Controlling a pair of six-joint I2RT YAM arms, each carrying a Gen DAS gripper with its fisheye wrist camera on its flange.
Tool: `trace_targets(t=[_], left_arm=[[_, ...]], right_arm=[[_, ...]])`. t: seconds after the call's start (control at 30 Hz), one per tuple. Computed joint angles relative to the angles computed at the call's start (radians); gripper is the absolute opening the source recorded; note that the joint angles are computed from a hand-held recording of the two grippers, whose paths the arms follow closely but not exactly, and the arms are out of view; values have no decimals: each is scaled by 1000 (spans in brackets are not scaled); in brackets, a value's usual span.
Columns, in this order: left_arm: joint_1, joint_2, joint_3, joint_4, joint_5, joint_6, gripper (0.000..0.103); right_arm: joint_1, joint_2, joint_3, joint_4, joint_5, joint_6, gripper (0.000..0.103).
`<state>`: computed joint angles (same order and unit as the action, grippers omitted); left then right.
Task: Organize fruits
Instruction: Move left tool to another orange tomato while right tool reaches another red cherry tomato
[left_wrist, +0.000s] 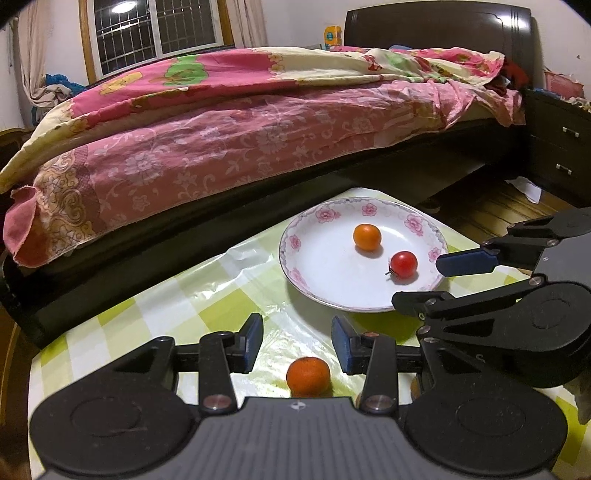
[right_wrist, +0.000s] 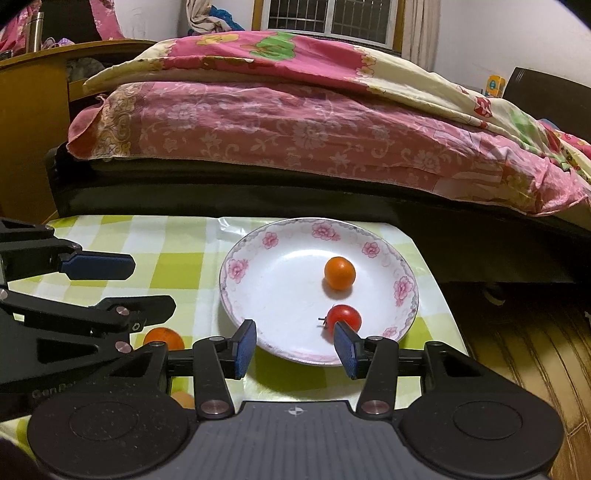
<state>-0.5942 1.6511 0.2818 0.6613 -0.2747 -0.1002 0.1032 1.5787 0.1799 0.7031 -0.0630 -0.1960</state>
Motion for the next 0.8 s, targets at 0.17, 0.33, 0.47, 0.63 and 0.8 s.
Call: trace_targets(t=[0.17,0.33,0.47,0.63,0.8], left_arm=[[-22,-42,-32,-16,-12,-7,47],[-31,-74,-57,-31,-19,-11,47],[-44,-104,-77,-49,-26,-20,47],[-53,-127,-99,-62,-28,-25,47],[-66,-157,-127,-76,-27,-33,47]], right_arm=[[15,-37,-28,-19,12,5,43],[41,-79,-51,-44,28,13,43],[62,-109,-69,-59,41,17,43],[90,-148,-91,-80,61,22,43],[113,-178,-105,-110,72,27,43]])
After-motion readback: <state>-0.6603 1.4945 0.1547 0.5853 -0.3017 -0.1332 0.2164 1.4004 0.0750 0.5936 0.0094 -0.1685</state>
